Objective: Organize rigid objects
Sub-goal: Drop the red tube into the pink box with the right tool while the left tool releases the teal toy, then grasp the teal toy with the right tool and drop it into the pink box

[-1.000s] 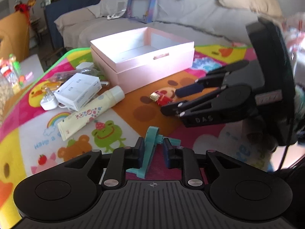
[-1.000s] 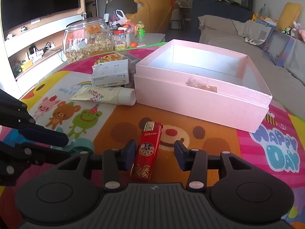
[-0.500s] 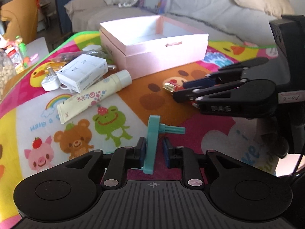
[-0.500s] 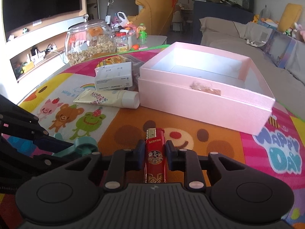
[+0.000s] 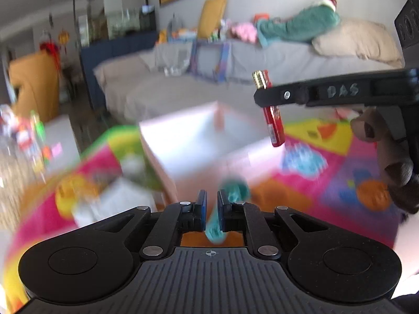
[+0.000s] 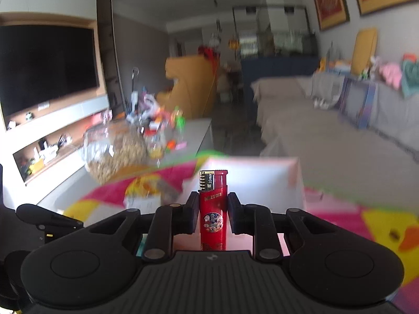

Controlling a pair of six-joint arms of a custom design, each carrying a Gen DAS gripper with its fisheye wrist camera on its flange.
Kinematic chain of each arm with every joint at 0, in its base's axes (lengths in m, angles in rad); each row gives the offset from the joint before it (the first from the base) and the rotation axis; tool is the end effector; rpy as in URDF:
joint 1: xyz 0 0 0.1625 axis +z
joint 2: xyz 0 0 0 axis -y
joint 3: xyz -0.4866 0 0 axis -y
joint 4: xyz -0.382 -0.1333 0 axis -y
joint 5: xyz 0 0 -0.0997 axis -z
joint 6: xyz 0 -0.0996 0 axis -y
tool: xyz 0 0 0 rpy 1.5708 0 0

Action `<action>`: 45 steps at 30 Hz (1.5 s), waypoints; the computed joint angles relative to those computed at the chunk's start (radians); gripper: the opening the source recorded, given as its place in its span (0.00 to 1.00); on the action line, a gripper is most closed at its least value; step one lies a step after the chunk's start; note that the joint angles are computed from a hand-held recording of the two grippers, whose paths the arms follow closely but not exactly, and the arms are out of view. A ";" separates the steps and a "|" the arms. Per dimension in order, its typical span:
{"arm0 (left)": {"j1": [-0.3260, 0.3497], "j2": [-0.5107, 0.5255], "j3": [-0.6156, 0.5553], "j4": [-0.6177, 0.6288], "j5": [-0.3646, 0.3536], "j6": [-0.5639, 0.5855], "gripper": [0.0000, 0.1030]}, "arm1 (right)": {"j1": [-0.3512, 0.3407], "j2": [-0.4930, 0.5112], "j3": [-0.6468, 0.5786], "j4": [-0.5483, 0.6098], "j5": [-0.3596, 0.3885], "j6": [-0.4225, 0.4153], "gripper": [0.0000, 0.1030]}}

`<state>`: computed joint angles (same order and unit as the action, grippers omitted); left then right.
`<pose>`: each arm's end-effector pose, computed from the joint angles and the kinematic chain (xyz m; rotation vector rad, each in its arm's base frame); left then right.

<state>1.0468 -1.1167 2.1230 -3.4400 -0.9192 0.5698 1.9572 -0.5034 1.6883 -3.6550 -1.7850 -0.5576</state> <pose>-0.1039 -0.5669 0.3013 0.8846 2.1362 -1.0339 0.3708 -0.6138 0.0608 1.0610 -2.3747 1.2251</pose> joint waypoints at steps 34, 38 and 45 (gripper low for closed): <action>0.127 -0.059 0.044 0.109 -0.091 -0.303 0.15 | -0.059 0.097 -0.064 0.207 -0.202 -0.059 0.47; 0.131 -0.067 0.051 0.117 -0.096 -0.312 0.15 | -0.043 0.067 -0.012 0.162 -0.174 -0.082 0.44; 0.123 -0.060 0.055 0.116 -0.078 -0.329 0.15 | 0.006 0.022 -0.082 0.092 -0.056 -0.082 0.44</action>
